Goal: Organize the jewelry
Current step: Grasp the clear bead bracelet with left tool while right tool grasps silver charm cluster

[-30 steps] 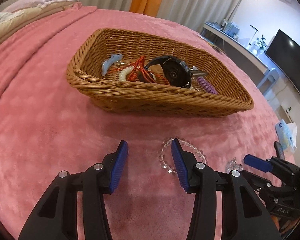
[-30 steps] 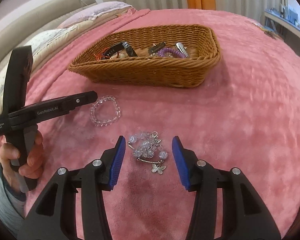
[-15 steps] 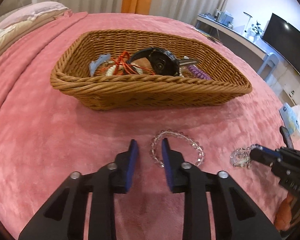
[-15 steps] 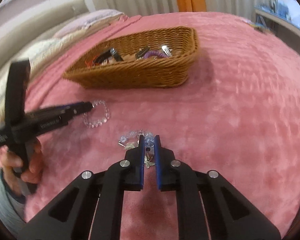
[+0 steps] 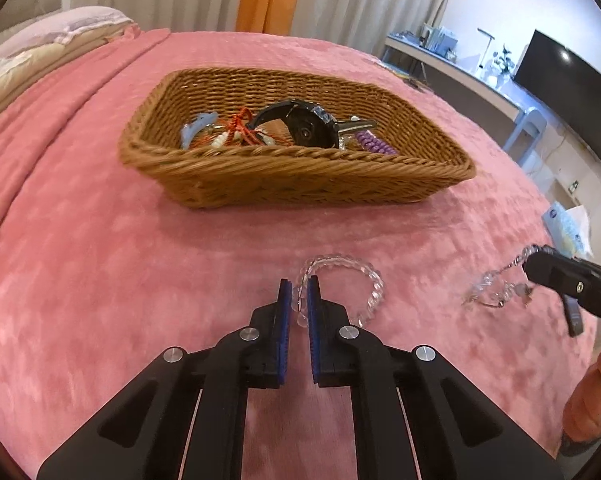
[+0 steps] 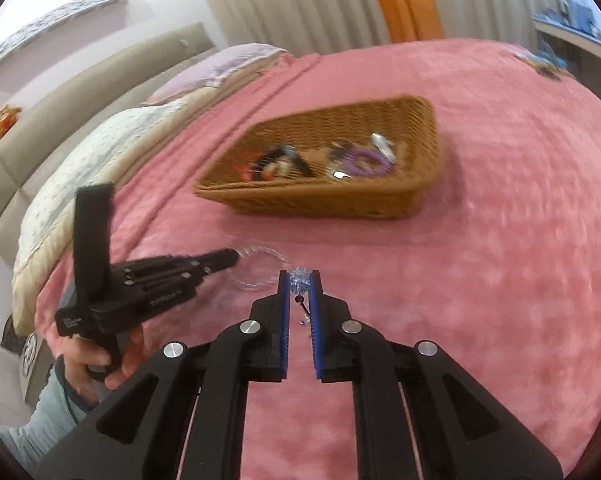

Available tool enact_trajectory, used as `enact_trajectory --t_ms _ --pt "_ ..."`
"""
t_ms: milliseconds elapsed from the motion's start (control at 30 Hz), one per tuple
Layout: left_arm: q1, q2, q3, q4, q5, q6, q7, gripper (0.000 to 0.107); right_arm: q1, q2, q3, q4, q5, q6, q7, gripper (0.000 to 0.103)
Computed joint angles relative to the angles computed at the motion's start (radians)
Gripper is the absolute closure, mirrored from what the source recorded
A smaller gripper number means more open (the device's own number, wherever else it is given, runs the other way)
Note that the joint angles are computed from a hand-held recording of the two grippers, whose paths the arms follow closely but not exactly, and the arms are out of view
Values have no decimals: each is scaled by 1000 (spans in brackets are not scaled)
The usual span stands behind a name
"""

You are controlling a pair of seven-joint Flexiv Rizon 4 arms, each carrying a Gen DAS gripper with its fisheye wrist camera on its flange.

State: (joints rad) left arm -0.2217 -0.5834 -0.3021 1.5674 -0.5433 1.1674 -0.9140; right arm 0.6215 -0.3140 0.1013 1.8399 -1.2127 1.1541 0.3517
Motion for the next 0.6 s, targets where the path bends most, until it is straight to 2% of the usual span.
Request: enact_trajectory --t_ms 100,200,300,500,533,567,600 --pt "23 46 -15 70 -35 19 14 101 8 -2 13 3 40 -43 -21 96" --pt "18 87 14 128 -30 28 -6 101 8 -2 38 32 137 -75 -62 95" --pt "26 125 13 189 -49 30 -3 100 20 -5 48 52 196 -81 -77 95" --pt "41 187 -8 273 -125 8 69 98 53 5 60 65 239 -114 -113 94" --pt "36 194 -2 279 -129 2 78 96 54 5 65 64 254 -119 -131 93" --pt "31 202 5 287 -129 -3 87 90 57 5 66 62 261 -123 -142 91" --pt "30 208 6 294 -141 -5 103 88 62 9 67 66 263 -131 -147 84"
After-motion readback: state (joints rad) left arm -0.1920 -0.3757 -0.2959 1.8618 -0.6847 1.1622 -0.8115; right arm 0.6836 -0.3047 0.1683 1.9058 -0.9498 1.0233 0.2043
